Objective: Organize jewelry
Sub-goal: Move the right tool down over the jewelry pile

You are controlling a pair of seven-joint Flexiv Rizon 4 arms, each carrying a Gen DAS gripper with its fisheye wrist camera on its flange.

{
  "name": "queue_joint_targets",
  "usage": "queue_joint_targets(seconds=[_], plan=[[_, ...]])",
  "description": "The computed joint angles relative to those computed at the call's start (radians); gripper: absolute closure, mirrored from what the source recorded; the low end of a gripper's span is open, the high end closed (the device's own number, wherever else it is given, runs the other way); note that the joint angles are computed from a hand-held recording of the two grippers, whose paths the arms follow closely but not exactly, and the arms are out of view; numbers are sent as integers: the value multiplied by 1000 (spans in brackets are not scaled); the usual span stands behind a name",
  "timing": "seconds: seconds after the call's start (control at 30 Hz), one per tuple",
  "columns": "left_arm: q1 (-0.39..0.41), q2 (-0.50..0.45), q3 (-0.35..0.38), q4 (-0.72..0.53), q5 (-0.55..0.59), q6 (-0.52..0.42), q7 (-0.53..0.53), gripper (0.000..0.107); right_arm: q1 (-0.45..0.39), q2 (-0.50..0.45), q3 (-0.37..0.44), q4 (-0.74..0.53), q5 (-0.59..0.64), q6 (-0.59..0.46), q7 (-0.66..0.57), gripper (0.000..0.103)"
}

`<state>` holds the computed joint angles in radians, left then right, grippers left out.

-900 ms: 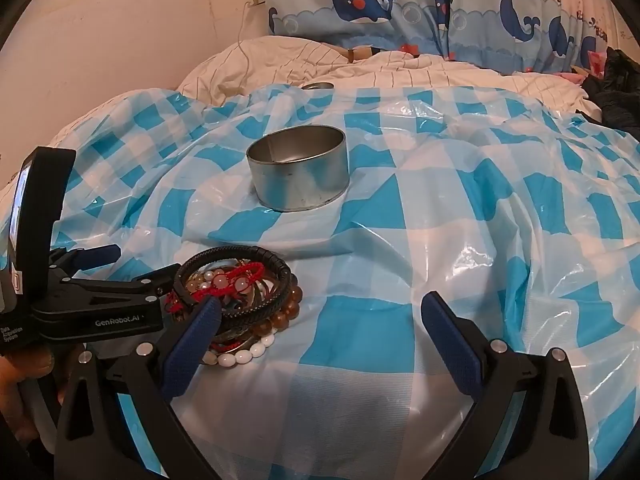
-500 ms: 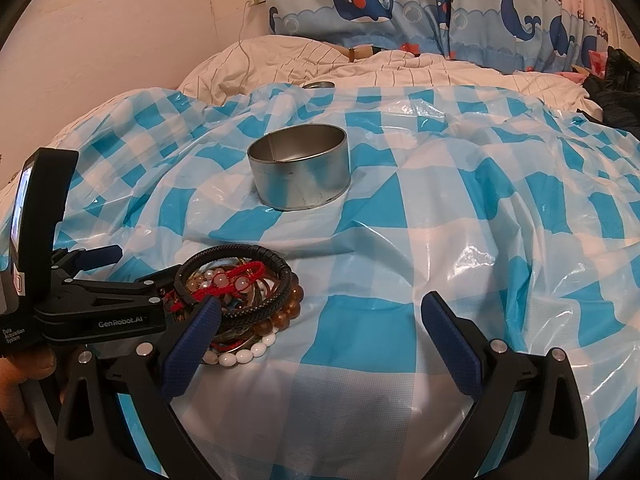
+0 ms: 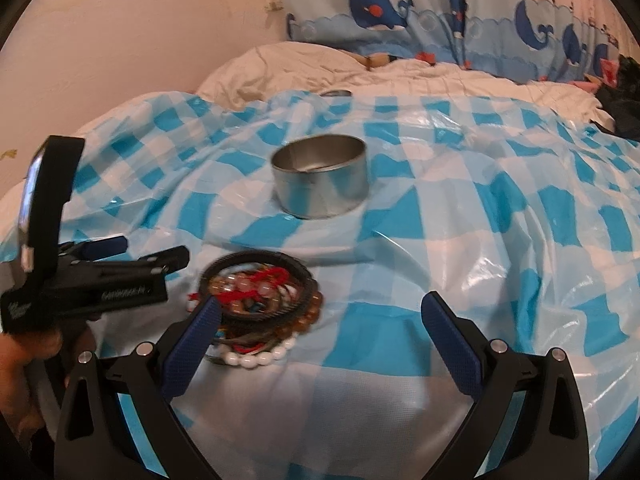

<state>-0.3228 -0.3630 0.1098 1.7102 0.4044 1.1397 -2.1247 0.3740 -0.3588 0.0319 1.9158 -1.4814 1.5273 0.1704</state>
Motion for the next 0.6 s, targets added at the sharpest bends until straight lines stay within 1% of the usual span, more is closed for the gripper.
queue_joint_targets(seconds=[0.03,0.1,0.23,0.3,0.4,0.5,0.57,0.6], plan=[[9,2,-5,6,-14,3,4,10,1,-4,2,-5,2,5,-14,7],[25,4,-14,20,-46,7,18,10,8,-9,11,-6,45,5,-69,7],[28,11,-9,25,-55,13,19,10,16,-47,30,-30,213,41,-233,7],[30,16,-7,28,-60,18,15,10,2,-71,80,-52,330,25,-359,7],[39,28,-3,38,-70,29,3,10,-58,-126,238,-110,545,-66,-627,7],[54,37,-8,50,-93,34,-1,10,-50,-147,266,-134,611,-111,-723,7],[67,39,-17,58,-118,39,6,10,-45,-151,272,-138,658,-128,-762,8],[70,39,-20,59,-126,40,10,10,-49,-156,283,-142,689,-130,-786,15]])
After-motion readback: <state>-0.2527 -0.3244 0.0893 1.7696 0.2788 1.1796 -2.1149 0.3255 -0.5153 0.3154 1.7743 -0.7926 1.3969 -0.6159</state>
